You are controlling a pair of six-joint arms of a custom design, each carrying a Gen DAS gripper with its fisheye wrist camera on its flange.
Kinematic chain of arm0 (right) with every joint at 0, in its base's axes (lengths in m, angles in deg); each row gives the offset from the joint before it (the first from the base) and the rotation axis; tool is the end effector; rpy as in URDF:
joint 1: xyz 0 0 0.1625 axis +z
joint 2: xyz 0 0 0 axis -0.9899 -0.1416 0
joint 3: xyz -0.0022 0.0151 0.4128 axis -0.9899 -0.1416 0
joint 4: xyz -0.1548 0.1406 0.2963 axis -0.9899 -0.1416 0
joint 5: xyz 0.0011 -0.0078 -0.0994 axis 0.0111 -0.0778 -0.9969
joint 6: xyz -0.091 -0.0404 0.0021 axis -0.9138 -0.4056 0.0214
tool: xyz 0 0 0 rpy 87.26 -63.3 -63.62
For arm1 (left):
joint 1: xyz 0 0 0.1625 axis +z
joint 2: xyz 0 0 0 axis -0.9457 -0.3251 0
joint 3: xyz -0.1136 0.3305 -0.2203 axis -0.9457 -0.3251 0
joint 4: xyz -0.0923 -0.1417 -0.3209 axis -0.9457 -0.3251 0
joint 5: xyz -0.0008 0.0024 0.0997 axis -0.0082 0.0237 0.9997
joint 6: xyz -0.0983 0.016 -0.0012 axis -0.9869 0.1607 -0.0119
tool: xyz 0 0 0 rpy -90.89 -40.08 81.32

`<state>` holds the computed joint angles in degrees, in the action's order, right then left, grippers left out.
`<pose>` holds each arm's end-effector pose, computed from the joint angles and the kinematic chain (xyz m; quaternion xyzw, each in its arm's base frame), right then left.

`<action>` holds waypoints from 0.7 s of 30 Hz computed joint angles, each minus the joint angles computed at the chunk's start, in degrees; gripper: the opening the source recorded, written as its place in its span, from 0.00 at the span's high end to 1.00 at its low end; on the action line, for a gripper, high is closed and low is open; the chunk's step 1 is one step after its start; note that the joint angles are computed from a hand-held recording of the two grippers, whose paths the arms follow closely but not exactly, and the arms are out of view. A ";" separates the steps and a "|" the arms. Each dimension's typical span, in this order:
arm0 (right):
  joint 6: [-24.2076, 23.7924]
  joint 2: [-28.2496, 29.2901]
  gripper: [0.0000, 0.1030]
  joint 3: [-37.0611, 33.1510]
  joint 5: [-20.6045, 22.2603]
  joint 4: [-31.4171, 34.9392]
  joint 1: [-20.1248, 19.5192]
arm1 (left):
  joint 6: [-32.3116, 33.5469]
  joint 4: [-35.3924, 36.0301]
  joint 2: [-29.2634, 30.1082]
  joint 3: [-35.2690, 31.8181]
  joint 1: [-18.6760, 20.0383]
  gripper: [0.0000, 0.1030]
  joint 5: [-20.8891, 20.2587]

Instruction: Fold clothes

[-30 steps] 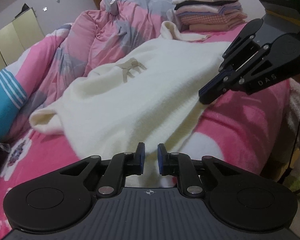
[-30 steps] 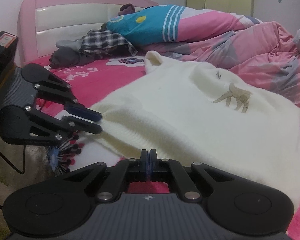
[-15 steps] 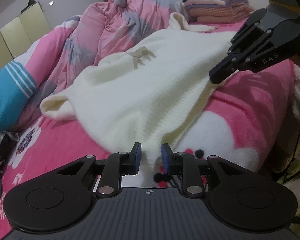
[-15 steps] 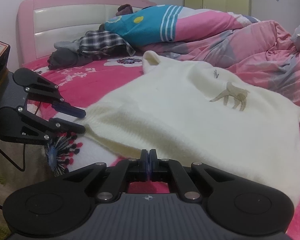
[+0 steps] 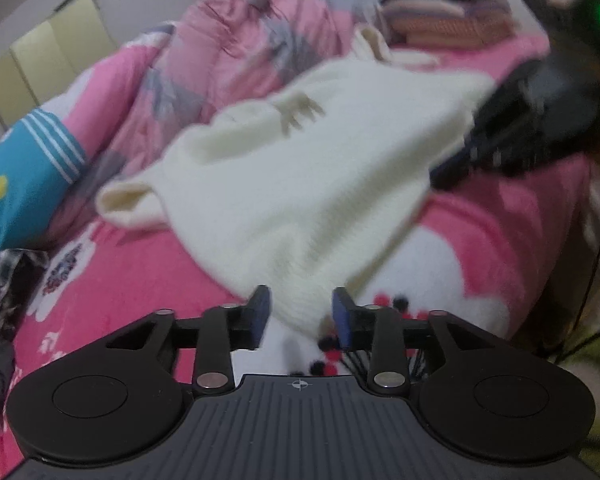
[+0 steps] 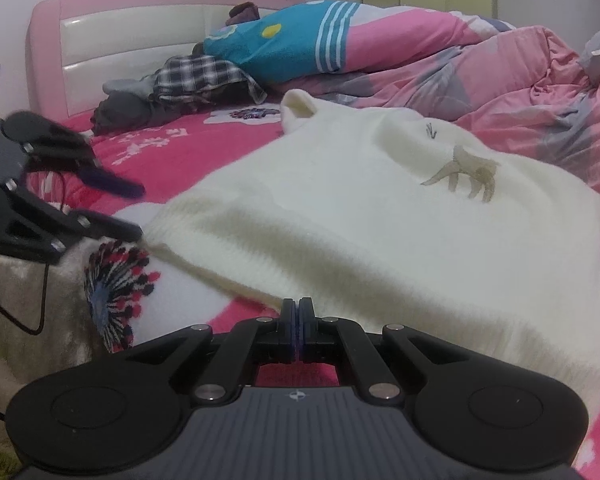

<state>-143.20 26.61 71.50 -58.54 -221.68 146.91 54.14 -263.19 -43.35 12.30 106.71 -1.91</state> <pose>-0.1091 -0.6143 0.2880 0.5038 -0.8168 0.2513 0.1264 -0.3537 -0.5242 -0.0938 0.3874 0.7625 -0.3335 0.3966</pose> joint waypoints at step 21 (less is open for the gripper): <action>20.57 -6.42 0.96 -0.08 6.25 -7.42 -6.71 | -2.38 10.97 12.63 -27.27 5.61 0.62 -23.03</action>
